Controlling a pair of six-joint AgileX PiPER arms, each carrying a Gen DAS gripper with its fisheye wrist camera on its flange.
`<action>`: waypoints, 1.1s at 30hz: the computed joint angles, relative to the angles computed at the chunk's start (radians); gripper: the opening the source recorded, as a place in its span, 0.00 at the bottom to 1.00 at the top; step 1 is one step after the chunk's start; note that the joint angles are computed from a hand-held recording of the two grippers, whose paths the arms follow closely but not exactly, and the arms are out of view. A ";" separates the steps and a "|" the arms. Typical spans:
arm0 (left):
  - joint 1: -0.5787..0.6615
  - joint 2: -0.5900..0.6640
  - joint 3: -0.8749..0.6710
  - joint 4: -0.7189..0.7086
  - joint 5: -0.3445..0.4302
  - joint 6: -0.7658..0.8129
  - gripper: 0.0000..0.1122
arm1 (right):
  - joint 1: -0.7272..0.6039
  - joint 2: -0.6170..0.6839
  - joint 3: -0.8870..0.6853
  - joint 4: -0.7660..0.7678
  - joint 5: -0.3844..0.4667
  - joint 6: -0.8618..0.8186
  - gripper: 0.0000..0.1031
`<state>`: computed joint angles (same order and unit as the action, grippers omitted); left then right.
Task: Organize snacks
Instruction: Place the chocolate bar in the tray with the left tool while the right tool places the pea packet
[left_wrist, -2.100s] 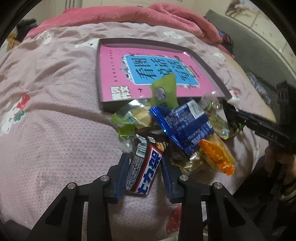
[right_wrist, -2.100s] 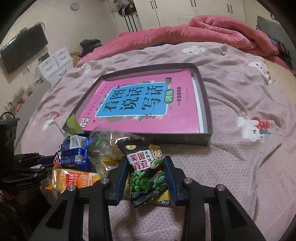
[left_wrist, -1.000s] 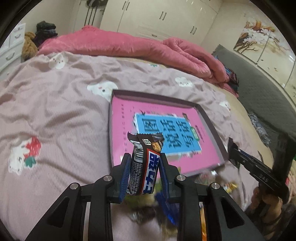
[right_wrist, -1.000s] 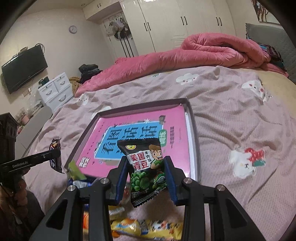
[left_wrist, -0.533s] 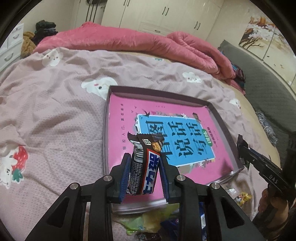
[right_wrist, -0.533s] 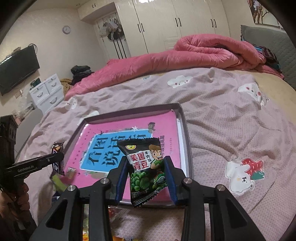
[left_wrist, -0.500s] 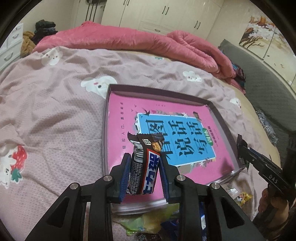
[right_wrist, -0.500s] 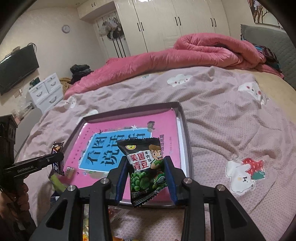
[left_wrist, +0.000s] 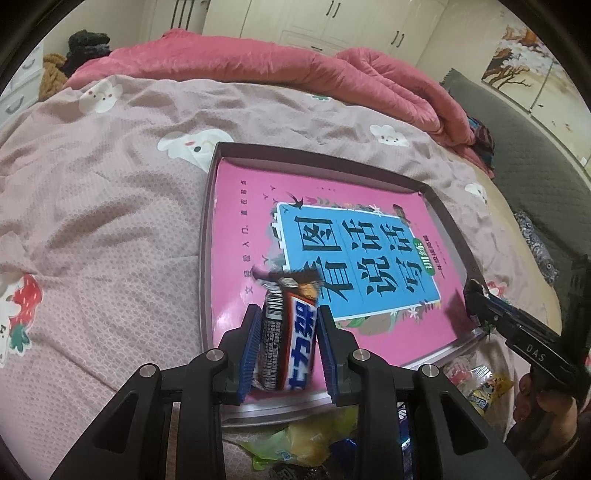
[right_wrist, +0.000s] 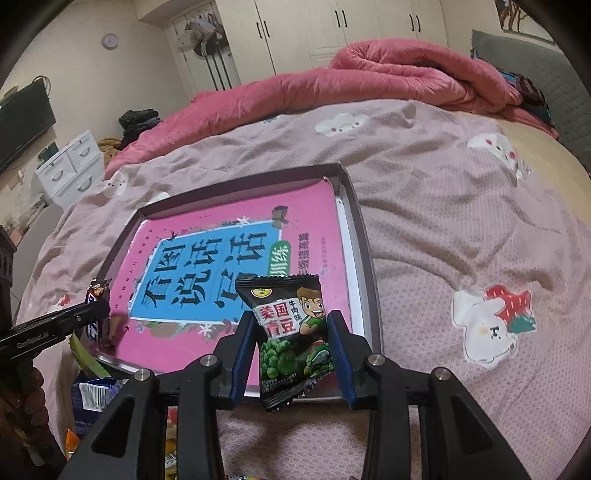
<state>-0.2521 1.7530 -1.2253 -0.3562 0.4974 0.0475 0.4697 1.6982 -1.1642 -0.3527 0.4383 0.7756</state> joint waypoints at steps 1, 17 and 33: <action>0.002 -0.001 0.001 -0.006 0.000 0.005 0.27 | 0.001 -0.001 0.001 -0.003 0.001 0.004 0.39; 0.019 -0.055 0.038 -0.063 0.010 0.055 0.40 | -0.004 -0.039 0.033 -0.015 -0.037 0.028 0.46; 0.079 -0.118 0.086 -0.157 0.030 0.127 0.46 | -0.001 -0.085 0.069 -0.014 -0.101 0.025 0.56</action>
<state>-0.1735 1.6348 -1.1393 -0.5129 0.5273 0.1740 0.4682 1.6127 -1.0948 -0.3671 0.3377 0.8005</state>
